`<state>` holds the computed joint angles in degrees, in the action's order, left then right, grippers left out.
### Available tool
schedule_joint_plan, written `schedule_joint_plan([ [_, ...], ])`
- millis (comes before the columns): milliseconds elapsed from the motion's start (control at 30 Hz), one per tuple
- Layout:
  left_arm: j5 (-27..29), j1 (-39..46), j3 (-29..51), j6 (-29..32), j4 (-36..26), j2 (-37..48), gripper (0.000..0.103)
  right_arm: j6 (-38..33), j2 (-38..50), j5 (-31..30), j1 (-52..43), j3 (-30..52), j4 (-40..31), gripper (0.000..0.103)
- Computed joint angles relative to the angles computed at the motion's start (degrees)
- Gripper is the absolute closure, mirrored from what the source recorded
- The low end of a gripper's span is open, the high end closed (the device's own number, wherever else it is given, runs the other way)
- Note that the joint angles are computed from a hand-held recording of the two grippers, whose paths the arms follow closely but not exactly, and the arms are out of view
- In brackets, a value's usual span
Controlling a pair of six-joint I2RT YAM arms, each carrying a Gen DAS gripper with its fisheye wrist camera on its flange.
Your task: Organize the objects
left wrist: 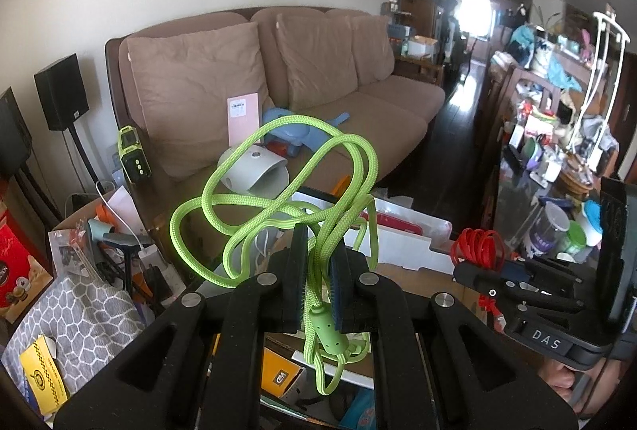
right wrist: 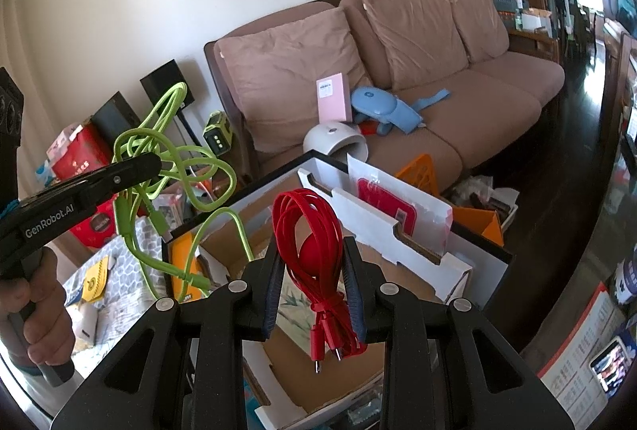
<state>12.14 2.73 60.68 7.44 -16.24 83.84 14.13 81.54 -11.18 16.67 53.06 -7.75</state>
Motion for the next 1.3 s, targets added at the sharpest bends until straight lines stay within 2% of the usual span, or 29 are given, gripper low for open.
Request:
schedule_joint_plan([
  [1300,-1.08,-0.87,1.85,1.19,-2.80,2.44,0.094,-0.36,1.27,-0.13,0.44,-0.32,-0.07,0.075],
])
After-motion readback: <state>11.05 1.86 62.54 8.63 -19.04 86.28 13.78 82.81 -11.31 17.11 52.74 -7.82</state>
